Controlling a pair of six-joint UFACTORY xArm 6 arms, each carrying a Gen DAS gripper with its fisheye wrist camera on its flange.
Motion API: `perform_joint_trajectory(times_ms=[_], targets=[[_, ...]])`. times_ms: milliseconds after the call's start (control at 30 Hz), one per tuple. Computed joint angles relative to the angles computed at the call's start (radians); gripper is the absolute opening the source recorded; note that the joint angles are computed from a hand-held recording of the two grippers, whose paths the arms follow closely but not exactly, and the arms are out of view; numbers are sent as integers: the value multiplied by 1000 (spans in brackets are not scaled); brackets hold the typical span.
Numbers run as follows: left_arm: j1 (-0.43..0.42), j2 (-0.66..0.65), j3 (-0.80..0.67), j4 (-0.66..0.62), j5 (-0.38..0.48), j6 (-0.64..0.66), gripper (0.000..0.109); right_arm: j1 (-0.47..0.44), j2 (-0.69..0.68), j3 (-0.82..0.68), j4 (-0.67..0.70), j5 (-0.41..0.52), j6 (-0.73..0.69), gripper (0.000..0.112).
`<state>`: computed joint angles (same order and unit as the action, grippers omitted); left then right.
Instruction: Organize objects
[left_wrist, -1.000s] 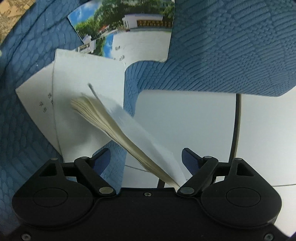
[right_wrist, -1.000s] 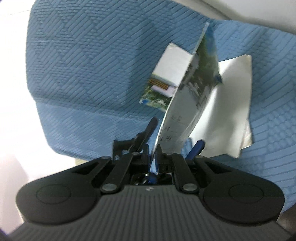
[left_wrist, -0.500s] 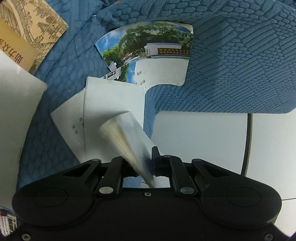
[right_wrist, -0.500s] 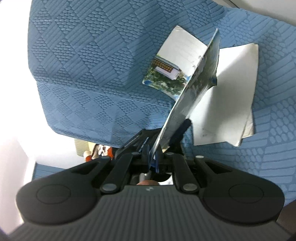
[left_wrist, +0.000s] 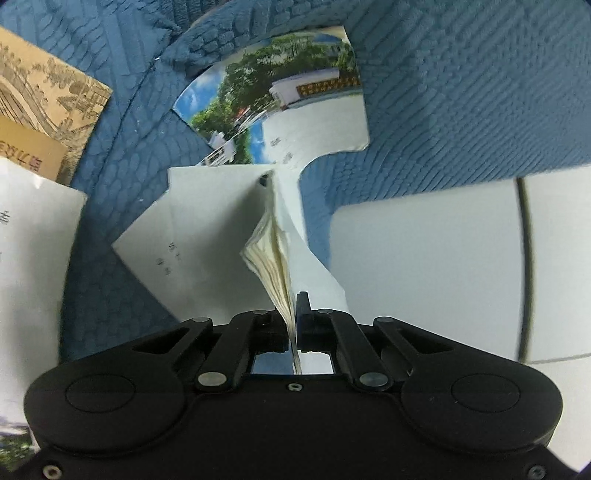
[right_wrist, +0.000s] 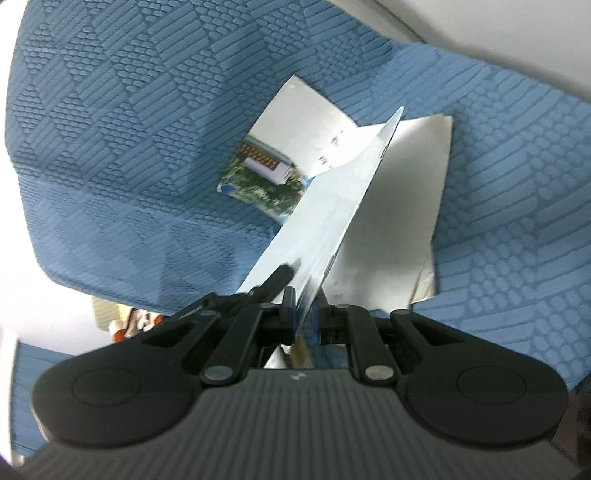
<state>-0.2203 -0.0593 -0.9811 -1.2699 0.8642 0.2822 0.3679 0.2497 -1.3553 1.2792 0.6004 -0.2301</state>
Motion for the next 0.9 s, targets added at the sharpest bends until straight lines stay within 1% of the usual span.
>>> perform_joint_trajectory(times_ms=[67, 133, 233, 300, 400, 600, 900], targets=[[-15, -18, 2, 70, -22, -17, 3, 4, 2, 4, -28, -11, 19, 14], [-25, -40, 11, 109, -39, -26, 3, 5, 4, 7, -46, -8, 41, 14], [-21, -67, 31, 116, -30, -24, 3, 6, -2, 16, -63, -11, 58, 14], [-13, -93, 51, 113, -17, -27, 4, 5, -16, 28, -48, -16, 43, 14], [-5, -141, 76, 140, 4, -45, 5, 4, -35, 41, -51, -12, 30, 14], [21, -246, 119, 154, 39, -38, 6, 3, -96, 74, -19, 6, -20, 13], [95, -425, 180, 166, 77, -44, 7, 15, -151, 61, -18, 56, -33, 13]])
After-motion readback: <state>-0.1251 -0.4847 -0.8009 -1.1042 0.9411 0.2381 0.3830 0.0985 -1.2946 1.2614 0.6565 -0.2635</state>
